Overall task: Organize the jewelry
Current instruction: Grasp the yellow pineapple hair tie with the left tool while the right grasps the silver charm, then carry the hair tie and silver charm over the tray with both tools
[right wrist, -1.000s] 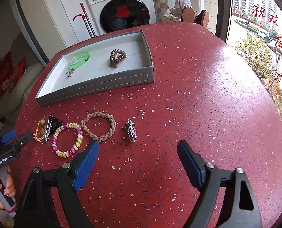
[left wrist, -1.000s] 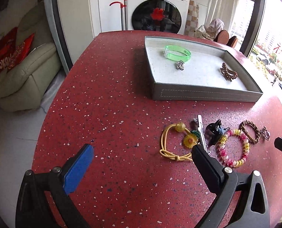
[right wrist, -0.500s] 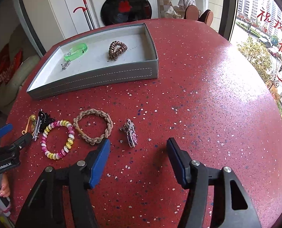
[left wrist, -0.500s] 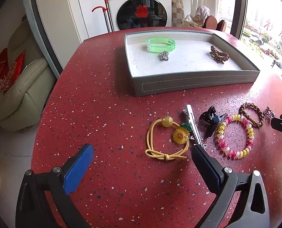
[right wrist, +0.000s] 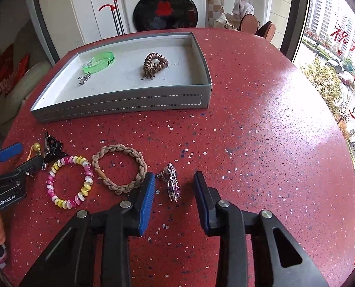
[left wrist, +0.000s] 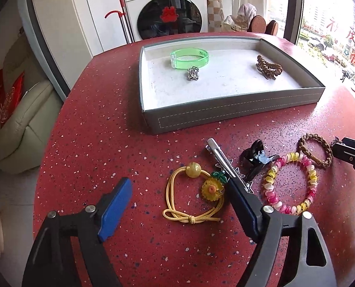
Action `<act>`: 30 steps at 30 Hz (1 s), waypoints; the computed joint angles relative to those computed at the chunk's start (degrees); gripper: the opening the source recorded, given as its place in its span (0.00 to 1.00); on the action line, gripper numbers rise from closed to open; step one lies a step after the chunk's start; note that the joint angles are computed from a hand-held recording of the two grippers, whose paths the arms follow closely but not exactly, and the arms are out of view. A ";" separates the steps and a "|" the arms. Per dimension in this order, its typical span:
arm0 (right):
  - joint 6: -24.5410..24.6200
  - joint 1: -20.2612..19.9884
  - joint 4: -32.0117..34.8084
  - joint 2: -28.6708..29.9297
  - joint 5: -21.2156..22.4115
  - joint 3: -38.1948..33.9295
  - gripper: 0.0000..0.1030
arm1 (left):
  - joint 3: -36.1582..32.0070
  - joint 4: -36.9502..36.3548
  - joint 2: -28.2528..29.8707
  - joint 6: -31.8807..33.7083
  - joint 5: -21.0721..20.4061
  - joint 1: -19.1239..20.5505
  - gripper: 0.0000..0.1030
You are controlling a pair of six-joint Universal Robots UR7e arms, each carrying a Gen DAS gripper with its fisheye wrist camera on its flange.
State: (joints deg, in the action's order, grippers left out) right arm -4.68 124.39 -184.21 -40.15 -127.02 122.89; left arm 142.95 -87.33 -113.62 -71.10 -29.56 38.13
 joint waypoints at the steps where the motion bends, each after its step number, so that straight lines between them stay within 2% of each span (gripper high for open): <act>1: -0.10 0.01 0.01 -0.02 0.09 0.01 0.26 | 0.15 -0.54 -0.16 0.54 0.01 -0.10 0.87; 4: -0.02 -0.04 -0.13 -0.17 0.38 0.21 0.14 | 0.64 -2.64 -0.60 2.56 -0.43 -0.41 0.72; 6: -0.01 -0.11 -0.49 -0.23 0.48 0.42 0.12 | 0.96 -4.21 -0.75 4.14 -0.83 -0.60 0.56; 7: 0.06 -0.17 -0.69 -0.23 0.43 0.49 0.11 | 1.31 -5.95 -1.06 5.69 -1.32 -0.60 0.52; 9: 0.18 -0.24 -1.43 -0.43 0.33 0.84 0.11 | 1.37 -5.65 -0.78 6.28 -1.29 -0.97 0.35; 17: 0.91 -0.63 -1.80 -3.36 3.04 2.49 0.10 | 2.43 -6.24 -5.53 7.89 -2.69 -2.49 0.35; 24: 1.52 -0.36 -1.33 -5.90 6.46 3.68 0.10 | 1.60 1.61 -11.62 2.19 -3.42 -6.42 0.35; 30: 1.68 0.37 0.14 -7.15 8.82 2.54 0.10 | 0.32 4.82 -12.82 -0.29 -3.14 -8.78 0.35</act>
State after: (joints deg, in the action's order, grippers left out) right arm -3.01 124.76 -184.06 -47.30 -118.20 125.44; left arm 143.27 -82.51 -126.44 -71.39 -32.69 29.36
